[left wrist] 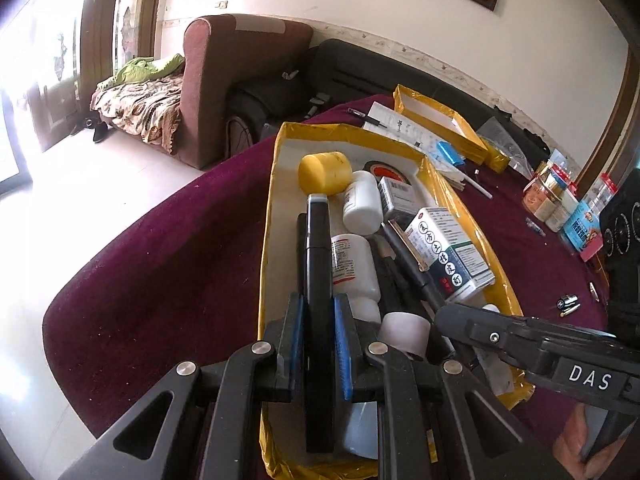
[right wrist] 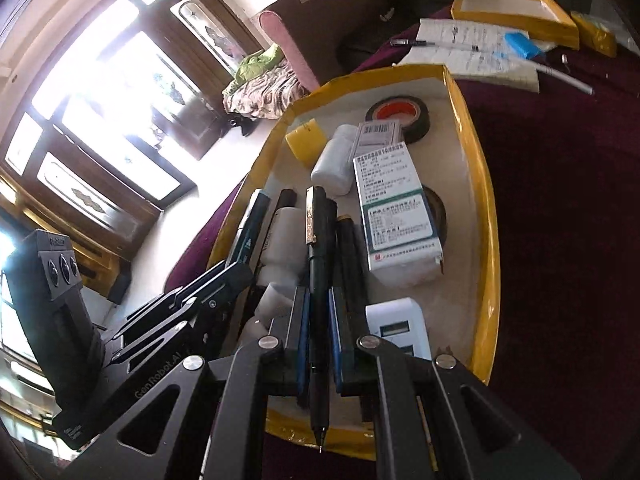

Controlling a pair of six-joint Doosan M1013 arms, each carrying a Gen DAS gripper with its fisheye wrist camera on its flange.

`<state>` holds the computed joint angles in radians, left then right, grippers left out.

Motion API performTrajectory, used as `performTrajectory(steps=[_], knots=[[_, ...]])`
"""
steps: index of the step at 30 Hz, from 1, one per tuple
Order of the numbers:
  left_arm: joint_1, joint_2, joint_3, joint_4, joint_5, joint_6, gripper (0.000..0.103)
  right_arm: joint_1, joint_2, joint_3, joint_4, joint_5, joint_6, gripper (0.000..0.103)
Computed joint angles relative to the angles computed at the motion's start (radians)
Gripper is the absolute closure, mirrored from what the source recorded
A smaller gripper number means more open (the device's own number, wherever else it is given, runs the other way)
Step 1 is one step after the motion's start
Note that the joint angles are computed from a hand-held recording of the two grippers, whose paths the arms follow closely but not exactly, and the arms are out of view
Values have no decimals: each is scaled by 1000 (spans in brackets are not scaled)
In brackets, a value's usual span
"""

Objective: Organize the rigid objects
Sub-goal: 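Carry the marker and pen over the tray and lower them with both tools, then open both tools to release the marker and pen into the tray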

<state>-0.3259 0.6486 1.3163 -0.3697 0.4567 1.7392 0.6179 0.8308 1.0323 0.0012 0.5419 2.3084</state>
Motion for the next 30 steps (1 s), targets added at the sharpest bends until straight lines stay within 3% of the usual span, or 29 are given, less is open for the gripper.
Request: performTrajectory(steps=[6, 14, 20, 23, 25, 27, 30], knots=[[-4, -1, 0, 28, 1, -19, 88, 5, 8, -15, -52, 16, 18, 94], [-9, -8, 4, 44, 7, -24, 88, 4, 0, 0, -26, 1, -4, 93], [-16, -39, 33, 2, -20, 35, 78, 0, -62, 101, -32, -94, 17, 93], [-24, -57, 51, -27, -43, 71, 78, -3, -118, 186, -144, -158, 125, 93], [-30, -70, 63, -63, -54, 120, 78, -10, -156, 244, -290, -168, 267, 93], [-39, -84, 75, -98, -67, 174, 78, -20, -183, 291, -432, -153, 416, 93], [-51, -98, 88, -156, -67, 264, 77, -56, -212, 350, -559, -69, 559, 93]])
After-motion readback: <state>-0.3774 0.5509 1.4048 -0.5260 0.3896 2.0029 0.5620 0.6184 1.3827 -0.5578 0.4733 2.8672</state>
